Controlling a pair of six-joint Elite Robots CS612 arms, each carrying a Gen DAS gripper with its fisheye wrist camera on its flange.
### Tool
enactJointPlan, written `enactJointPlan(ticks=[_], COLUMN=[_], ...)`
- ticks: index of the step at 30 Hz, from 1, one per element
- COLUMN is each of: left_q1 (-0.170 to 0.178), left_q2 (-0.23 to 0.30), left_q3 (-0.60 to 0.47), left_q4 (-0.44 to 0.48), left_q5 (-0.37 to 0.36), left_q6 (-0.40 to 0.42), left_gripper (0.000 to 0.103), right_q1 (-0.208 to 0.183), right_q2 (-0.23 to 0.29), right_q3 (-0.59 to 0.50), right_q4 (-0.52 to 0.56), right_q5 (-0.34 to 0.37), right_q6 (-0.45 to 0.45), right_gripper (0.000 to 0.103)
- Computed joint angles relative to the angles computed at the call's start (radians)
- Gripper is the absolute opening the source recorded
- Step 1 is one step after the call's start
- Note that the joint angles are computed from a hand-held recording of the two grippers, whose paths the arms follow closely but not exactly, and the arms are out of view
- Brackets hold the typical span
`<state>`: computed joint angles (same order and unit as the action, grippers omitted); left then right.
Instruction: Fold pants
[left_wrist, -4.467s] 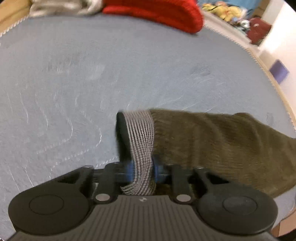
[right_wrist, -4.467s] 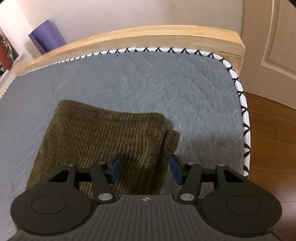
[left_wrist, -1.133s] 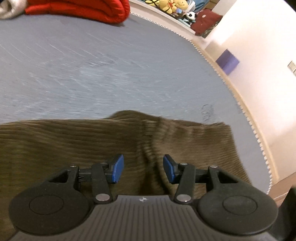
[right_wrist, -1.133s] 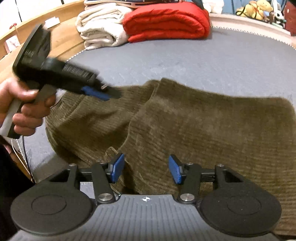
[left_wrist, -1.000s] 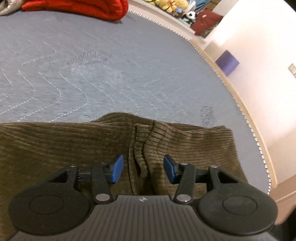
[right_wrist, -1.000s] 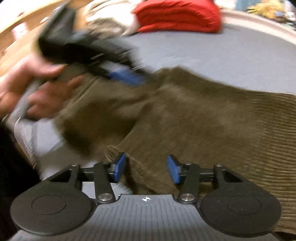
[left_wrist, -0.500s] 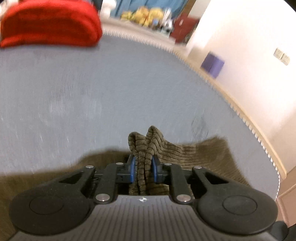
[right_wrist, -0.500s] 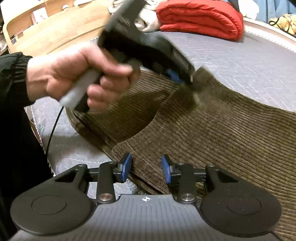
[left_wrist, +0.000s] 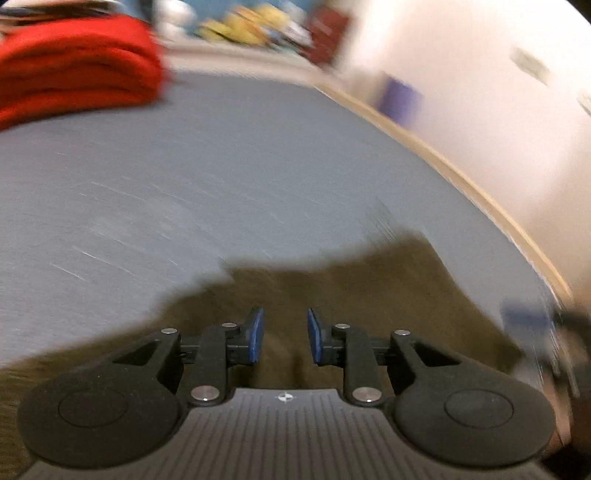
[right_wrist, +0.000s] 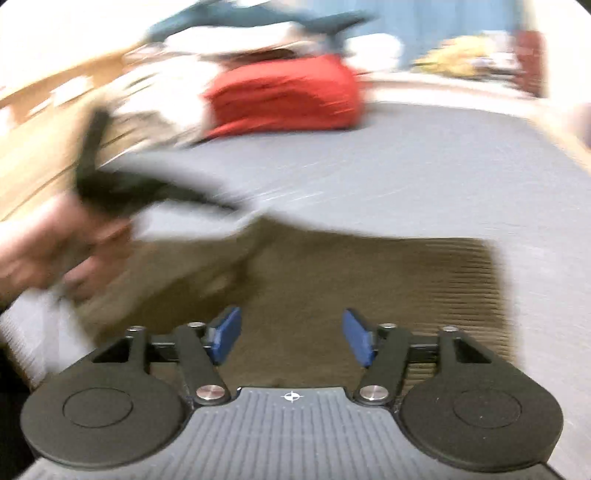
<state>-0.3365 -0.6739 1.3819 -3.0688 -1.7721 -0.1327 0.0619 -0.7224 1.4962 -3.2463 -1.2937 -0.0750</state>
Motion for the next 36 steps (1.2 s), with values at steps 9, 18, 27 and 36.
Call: enactJointPlan(ticks=[9,18,27,36], left_q1=[-0.005,-0.025,0.019,0.015], left_q2=[-0.078,-0.107,-0.08,-0.022], left_q3=[0.099,0.147,0.113,-0.001], left_q4=[0.119,0.19,-0.122,-0.099], left_q5=[-0.073,-0.013,-0.155,-0.216], left_q6=[0.278,0.406,-0.076,-0.174], left_gripper=[0.028,0.03,0.064,0.085], right_q1=[-0.04,-0.03,0.063,0.151], right_q2=[0.009,0.014,-0.005,0.029], right_q3=[-0.023,-0.01,0.041,0.024], right_q4=[0.269,0.23,-0.072,-0.172], right_q5=[-0.266,-0.243,-0.274,-0.181], right_q6=[0.461,0.52,0.122,-0.26], right_gripper=[0.075,0.049,0.025,0.025])
